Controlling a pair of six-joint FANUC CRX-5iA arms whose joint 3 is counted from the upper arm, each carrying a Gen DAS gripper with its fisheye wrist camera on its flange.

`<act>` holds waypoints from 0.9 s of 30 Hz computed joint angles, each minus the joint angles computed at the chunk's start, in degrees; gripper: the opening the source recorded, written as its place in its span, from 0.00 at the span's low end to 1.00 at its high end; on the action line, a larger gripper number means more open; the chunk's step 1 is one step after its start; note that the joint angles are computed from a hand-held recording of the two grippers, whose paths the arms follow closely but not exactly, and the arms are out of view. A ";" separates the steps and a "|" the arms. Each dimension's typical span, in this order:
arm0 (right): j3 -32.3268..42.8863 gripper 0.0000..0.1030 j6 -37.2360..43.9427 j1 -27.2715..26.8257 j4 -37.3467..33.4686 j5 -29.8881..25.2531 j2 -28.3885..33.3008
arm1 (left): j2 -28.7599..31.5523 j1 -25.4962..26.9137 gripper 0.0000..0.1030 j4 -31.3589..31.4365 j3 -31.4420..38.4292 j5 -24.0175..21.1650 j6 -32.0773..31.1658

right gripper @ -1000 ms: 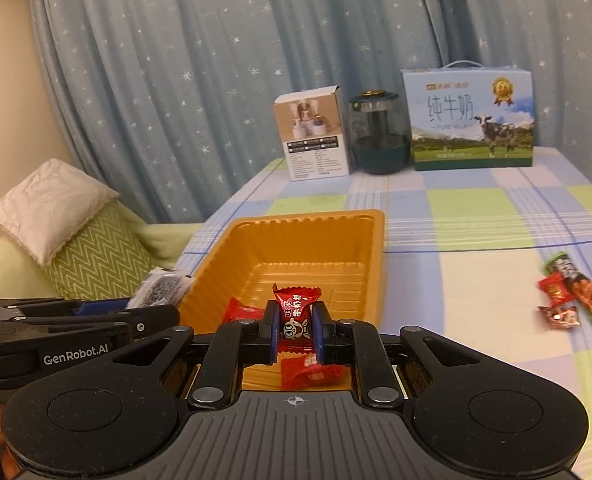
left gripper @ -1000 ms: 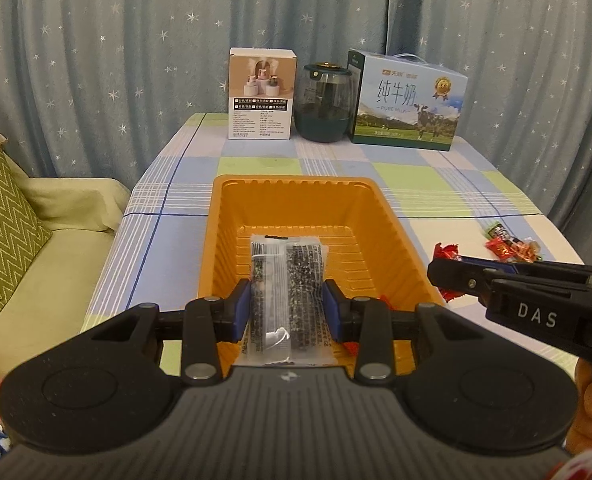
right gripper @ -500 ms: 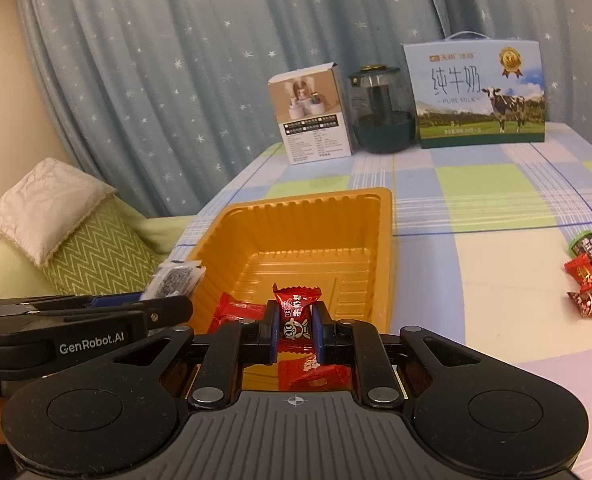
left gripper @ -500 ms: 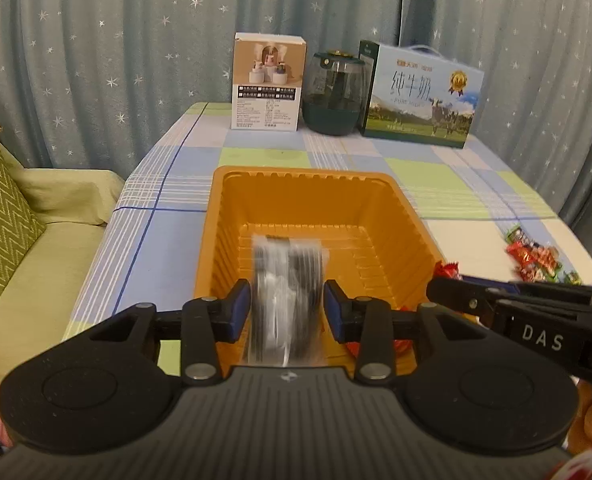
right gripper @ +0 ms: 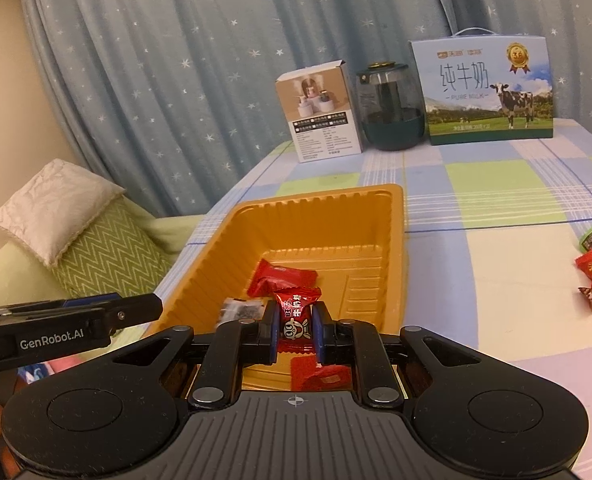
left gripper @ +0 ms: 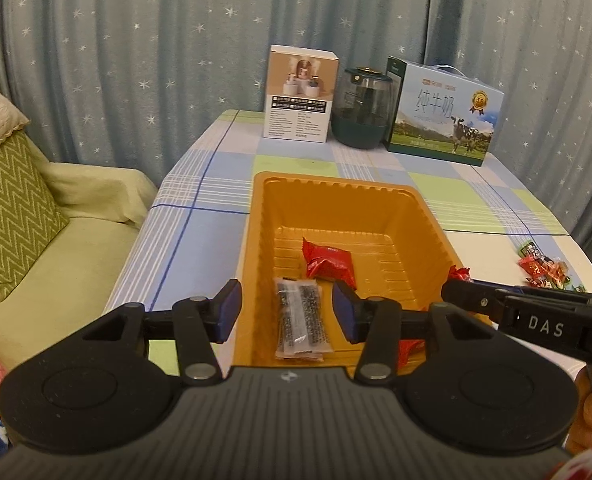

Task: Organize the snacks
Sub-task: 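Carry the seaweed pack and red candy into the orange tray and release, then move both open tools back toward the remaining snacks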

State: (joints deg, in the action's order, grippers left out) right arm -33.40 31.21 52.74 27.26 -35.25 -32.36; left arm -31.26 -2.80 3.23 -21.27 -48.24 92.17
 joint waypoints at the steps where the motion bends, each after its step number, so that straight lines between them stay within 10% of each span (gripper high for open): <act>1: 0.12 0.17 0.91 -0.29 -1.25 0.67 -0.10 | -0.22 0.27 0.44 0.26 -0.19 -0.14 -0.19; 5: 0.44 0.24 1.60 -1.38 -4.40 2.45 -0.44 | -1.10 1.43 0.45 1.81 -1.17 -0.52 -0.89; 8: -0.33 0.59 -0.95 -1.75 -3.01 2.91 -1.07 | -1.51 1.58 0.45 1.39 -1.22 -1.03 -0.48; 27: -6.00 0.59 -16.77 4.52 15.18 -9.10 -11.69 | -2.96 -6.03 0.57 -3.76 2.36 -4.77 4.88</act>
